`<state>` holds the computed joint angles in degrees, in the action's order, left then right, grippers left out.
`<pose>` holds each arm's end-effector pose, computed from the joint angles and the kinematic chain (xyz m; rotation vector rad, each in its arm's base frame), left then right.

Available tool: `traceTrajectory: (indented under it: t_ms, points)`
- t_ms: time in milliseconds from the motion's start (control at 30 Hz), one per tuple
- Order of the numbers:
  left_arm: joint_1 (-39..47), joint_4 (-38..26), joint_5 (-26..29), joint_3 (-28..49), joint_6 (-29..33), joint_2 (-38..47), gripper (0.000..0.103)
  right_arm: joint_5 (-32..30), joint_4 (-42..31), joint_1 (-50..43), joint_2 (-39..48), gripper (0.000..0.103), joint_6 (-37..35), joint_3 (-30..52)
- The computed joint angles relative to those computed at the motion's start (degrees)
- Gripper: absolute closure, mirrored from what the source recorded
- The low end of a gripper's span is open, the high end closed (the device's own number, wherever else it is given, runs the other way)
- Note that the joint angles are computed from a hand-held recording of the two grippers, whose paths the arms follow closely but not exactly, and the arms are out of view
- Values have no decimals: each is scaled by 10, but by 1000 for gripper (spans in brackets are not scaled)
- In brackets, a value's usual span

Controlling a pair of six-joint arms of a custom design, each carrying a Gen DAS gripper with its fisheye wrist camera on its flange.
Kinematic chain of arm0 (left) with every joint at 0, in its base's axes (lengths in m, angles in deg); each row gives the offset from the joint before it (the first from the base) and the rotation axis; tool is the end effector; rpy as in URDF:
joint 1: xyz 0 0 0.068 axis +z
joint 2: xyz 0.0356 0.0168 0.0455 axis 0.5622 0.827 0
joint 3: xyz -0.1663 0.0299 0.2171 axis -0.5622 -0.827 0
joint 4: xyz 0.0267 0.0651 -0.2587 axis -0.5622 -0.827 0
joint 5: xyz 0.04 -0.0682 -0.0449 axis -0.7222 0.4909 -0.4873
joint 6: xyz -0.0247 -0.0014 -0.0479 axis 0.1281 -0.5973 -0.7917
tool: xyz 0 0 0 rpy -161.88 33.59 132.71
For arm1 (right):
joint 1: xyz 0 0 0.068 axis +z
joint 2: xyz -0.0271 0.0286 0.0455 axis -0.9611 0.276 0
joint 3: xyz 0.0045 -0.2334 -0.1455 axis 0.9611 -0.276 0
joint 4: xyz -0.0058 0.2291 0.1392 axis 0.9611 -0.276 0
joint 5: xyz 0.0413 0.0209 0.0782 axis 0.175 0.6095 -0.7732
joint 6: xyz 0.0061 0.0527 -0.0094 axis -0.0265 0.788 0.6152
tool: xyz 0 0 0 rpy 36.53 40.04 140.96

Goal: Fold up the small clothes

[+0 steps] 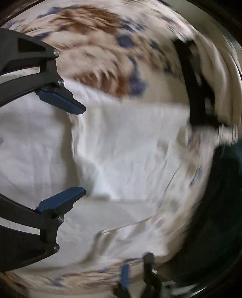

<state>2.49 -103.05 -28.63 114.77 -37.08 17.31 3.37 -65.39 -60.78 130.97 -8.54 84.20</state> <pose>0.2049 -0.1239 0.2855 0.1405 2.7396 -0.1948 0.3293 0.0841 0.2094 0.5878 2.8602 0.4374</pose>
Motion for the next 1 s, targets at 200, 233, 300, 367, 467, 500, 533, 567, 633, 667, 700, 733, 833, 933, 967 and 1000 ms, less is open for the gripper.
traceTrajectory:
  t_ms: [200,233,300,367,467,500,533,567,633,667,700,733,833,933,967,1000]
  points:
    - [97,-18,-37,-9,-44,1,24,-113,52,21,174,25,9,121]
    - [104,-21,-50,-8,-47,10,24,-122,51,28,202,25,7,143]
    - [125,-20,-58,-19,-47,7,24,-132,46,46,258,26,7,193]
    - [140,-14,-62,-18,-54,18,24,-104,69,63,274,44,9,210]
    - [142,-16,-64,-15,-64,17,24,-40,56,92,292,94,-13,257]
    - [142,-13,-64,-11,-67,23,24,-35,66,93,286,98,-14,252]
    - [143,-11,-63,-6,-67,27,24,-20,72,97,278,98,-19,249]
    - [145,-10,-59,-4,-66,24,24,-9,74,98,272,98,-25,246]
    - [139,-5,-57,9,-65,35,24,14,70,94,269,99,-28,254]
    - [136,-1,-57,15,-62,40,24,20,67,90,270,99,-27,259]
    - [133,4,-58,18,-59,44,24,20,64,84,272,99,-28,264]
    - [130,6,-61,24,-57,51,24,21,60,79,276,99,-27,270]
    - [126,9,-59,36,-50,68,24,23,35,71,297,98,-41,305]
    - [125,11,-51,46,-40,78,24,6,-35,63,334,89,-36,366]
    - [123,11,-52,46,-36,79,24,-2,-36,59,325,76,-25,355]
    - [118,12,-56,45,-30,81,24,-16,-18,54,301,63,-9,320]
